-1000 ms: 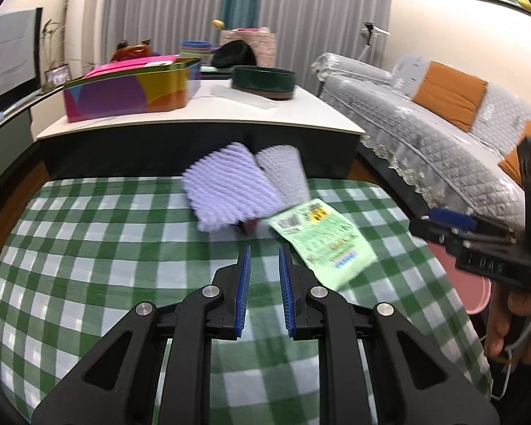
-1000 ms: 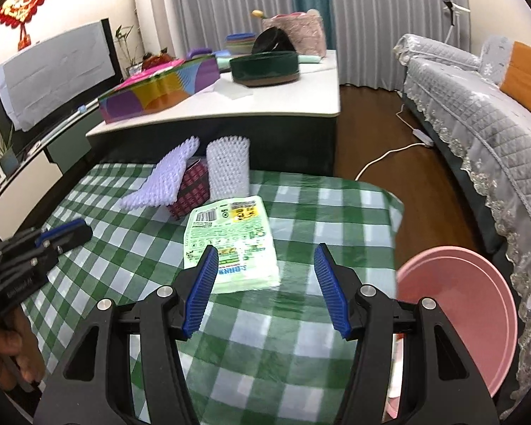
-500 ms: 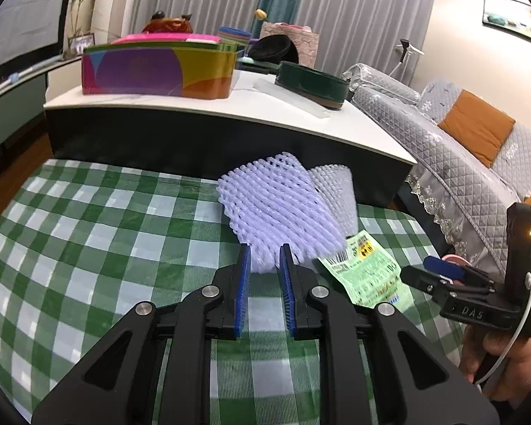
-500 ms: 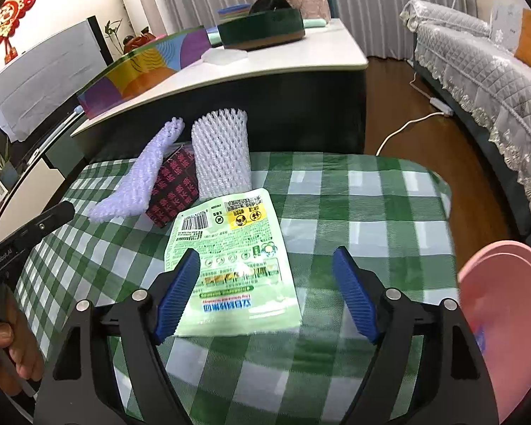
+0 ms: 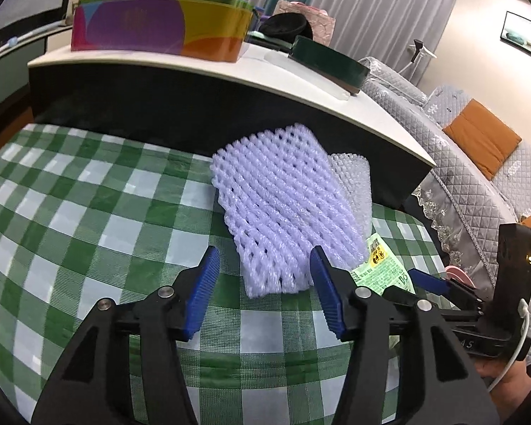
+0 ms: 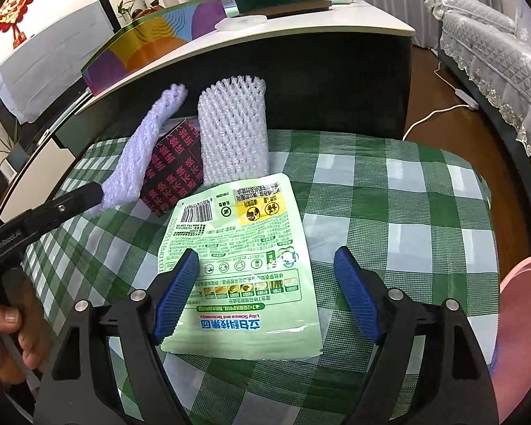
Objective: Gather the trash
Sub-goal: 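Grasp the purple foam net with the left tool while the right tool grasps the green printed packet, then lift the purple foam net with the left tool while the right tool lifts the green packet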
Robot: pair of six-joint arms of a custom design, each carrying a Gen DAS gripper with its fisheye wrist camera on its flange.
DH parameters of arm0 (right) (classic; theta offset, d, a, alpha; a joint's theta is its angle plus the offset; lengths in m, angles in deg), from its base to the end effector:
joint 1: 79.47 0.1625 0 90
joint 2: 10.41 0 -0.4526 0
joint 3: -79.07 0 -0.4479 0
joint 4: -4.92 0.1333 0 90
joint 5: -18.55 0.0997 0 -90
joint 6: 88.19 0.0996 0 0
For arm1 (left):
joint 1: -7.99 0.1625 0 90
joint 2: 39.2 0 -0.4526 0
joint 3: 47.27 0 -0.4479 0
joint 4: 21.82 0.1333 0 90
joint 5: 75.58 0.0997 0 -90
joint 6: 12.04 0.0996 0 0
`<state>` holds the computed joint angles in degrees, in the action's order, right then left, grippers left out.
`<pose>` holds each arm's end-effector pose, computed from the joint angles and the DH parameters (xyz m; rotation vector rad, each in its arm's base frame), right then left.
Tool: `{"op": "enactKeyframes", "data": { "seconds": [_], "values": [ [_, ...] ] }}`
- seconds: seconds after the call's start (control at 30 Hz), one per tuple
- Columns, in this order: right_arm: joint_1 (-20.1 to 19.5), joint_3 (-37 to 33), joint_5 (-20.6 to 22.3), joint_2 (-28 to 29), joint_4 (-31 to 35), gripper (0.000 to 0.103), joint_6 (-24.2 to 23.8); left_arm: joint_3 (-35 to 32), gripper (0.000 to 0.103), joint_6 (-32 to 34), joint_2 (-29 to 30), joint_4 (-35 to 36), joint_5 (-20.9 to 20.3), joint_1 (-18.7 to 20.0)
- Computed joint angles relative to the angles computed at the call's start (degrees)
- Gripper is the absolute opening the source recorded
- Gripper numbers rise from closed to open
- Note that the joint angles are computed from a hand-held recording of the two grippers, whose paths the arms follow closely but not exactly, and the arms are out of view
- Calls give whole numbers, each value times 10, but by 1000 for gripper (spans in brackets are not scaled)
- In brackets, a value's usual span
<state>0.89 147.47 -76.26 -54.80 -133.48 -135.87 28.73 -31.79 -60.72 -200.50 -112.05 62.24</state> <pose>-0.0216 -0.8731 0.2476 0.8967 -2.6800 0.4790 -0.2925 -0.7715 -0.0290 -0.0335 2.3406 -1.1730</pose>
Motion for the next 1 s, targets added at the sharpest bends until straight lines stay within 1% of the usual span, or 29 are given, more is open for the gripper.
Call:
{"op": "enactKeyframes", "data": {
  "seconds": [0.07, 0.1, 0.13, 0.17, 0.23, 0.27, 0.3, 0.33, 0.4, 0.43, 0.53, 0.6, 0.77, 0.87, 0.9, 0.93, 0.97, 1.0],
  "values": [
    [-1, -1, 2, 0, 2, 71, 2, -2, 40, -6, 2, 14, 5, 0],
    [-1, 0, 3, -1, 3, 66, 2, -2, 31, -9, 0, 20, -2, 1],
    [-1, 0, 3, -2, 6, 64, 2, -2, 26, -9, -1, 23, -5, 1],
    [-2, 0, 5, -3, 10, 59, 2, -2, 24, -7, 0, 24, -5, 1],
    [-2, 1, 9, -6, 20, 52, 5, -3, 13, -4, 1, 34, -2, -1],
    [-2, 2, 11, -7, 24, 46, 5, -4, 11, -3, 1, 40, 0, -2],
    [-2, 2, 15, -9, 29, 40, 6, -4, 7, -1, 1, 45, 4, -4],
    [-3, 3, 20, -12, 34, 37, 6, -4, 5, 1, 1, 49, 7, -5],
    [-3, 6, 27, -17, 39, 22, 7, -1, 0, 1, 0, 55, 12, -7],
    [-4, 5, 32, -19, 42, 20, 8, 0, 0, 1, 0, 56, 15, -8],
    [-6, 10, 52, -30, 53, 8, 8, 10, 0, -2, -5, 53, 23, -11],
    [-6, 13, 64, -37, 56, 6, 5, 18, 0, -3, -10, 47, 27, -13],
    [-4, 39, 91, -66, 37, 3, 2, 33, 0, 0, -17, 35, 32, -21],
    [-4, 50, 103, -81, 27, 1, 2, 41, 1, -12, -21, 33, 31, -22],
    [-4, 55, 106, -87, 19, 1, 1, 44, 5, -21, -23, 36, 32, -22],
    [-4, 59, 107, -91, 12, 1, 1, 47, 15, -28, -24, 36, 32, -21],
    [-5, 63, 107, -94, 6, 1, 0, 48, 23, -34, -24, 36, 33, -20],
    [-6, 64, 105, -96, 1, 1, 0, 49, 38, -42, -24, 34, 37, -19]
  ]
}}
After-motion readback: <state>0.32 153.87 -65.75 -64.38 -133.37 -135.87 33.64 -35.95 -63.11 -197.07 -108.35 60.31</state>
